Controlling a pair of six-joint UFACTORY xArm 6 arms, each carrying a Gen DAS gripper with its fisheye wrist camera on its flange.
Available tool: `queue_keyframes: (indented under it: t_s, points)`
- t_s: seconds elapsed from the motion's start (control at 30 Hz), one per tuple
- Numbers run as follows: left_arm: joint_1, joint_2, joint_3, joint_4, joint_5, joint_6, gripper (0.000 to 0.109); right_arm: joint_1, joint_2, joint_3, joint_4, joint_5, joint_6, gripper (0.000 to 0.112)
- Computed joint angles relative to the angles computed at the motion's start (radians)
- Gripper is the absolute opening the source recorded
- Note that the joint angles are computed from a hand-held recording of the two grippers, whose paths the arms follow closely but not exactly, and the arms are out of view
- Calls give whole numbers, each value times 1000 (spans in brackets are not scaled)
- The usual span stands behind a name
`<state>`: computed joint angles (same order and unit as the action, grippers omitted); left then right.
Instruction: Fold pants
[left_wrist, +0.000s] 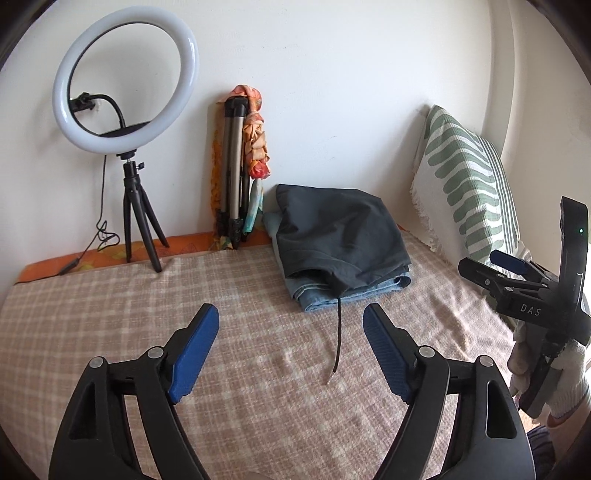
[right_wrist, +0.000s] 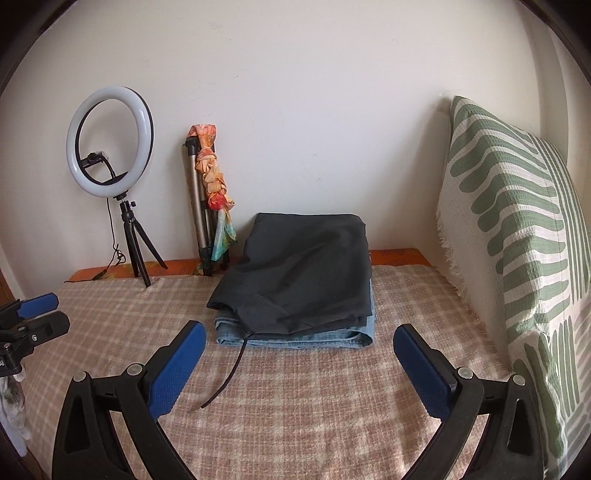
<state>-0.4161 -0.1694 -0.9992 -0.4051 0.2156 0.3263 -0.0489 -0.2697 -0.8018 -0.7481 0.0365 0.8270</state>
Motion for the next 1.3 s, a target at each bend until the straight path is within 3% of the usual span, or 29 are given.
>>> queue_keyframes:
  t_s: [0.1,0.23,0.5,1.0,1.13,1.3]
  points:
    - [9,-37,61,115,-30,-101,81,2,-14,13,-135,8,127,103]
    - [24,-73,121,247,-56,-215,81,9,-15,21,-209,13,205,103]
    - [52,-99,170,361,-57,-331,81,47,-6,-1,-387,62,348,103]
    - [85,-99,206,419,-81,-380,86,60,52,-35,-530,44,495,103]
    - [86,-97,205,400,-85,-367,100,68,63,-48,-555,51,522,103]
    - [89,-106,210,377,-86,-354,102,75,75,-54,-534,55,504,103]
